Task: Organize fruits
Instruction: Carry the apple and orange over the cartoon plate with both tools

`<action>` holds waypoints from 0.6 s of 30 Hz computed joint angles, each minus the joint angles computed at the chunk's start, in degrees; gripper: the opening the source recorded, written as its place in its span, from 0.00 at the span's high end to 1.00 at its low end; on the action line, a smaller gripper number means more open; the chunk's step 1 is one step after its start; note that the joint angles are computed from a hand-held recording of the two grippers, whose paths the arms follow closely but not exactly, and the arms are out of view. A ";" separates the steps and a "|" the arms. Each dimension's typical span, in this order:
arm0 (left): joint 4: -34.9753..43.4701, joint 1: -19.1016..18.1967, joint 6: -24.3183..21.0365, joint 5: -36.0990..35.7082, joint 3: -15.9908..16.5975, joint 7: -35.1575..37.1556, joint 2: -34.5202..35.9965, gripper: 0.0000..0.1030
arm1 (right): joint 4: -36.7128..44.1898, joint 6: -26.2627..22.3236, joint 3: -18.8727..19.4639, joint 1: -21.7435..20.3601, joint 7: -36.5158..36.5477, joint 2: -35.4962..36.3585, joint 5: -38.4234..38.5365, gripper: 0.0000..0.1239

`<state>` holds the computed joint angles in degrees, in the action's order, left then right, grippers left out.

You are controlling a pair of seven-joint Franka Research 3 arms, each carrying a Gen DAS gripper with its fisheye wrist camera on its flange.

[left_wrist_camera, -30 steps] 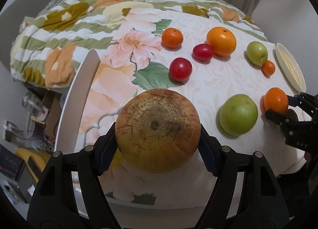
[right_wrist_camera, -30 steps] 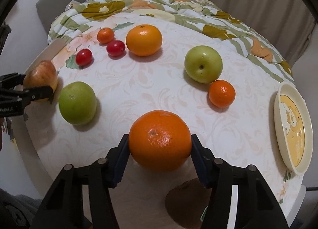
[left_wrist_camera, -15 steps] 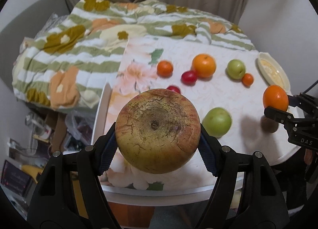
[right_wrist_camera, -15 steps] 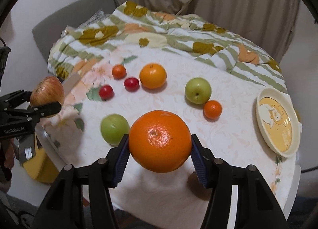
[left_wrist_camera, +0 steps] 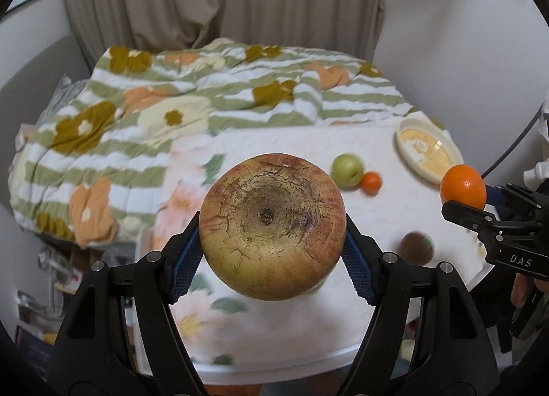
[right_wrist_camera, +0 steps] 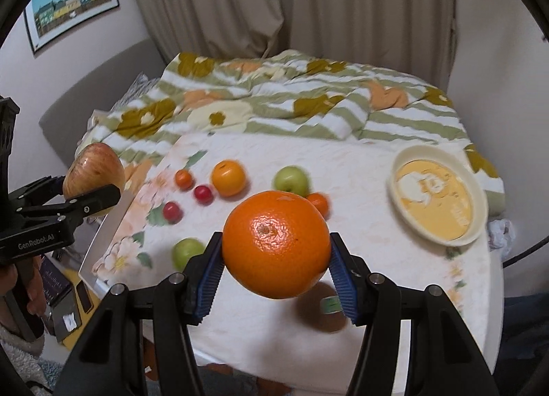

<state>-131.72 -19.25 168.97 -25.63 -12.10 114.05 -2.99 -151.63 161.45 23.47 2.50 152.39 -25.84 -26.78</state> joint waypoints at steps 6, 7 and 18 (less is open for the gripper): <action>6.11 -1.18 1.78 14.05 -3.75 -17.24 5.00 0.22 | -5.75 2.14 -7.86 -0.34 -10.77 -6.37 3.12 0.56; 7.44 -1.60 1.87 17.25 -4.09 -20.78 6.13 0.22 | -6.65 2.39 -9.66 -0.48 -13.44 -7.40 3.85 0.56; 31.94 -11.71 -3.96 43.75 -3.12 -50.10 24.97 0.22 | -8.90 5.58 -24.75 -4.57 -37.59 -7.71 10.27 0.56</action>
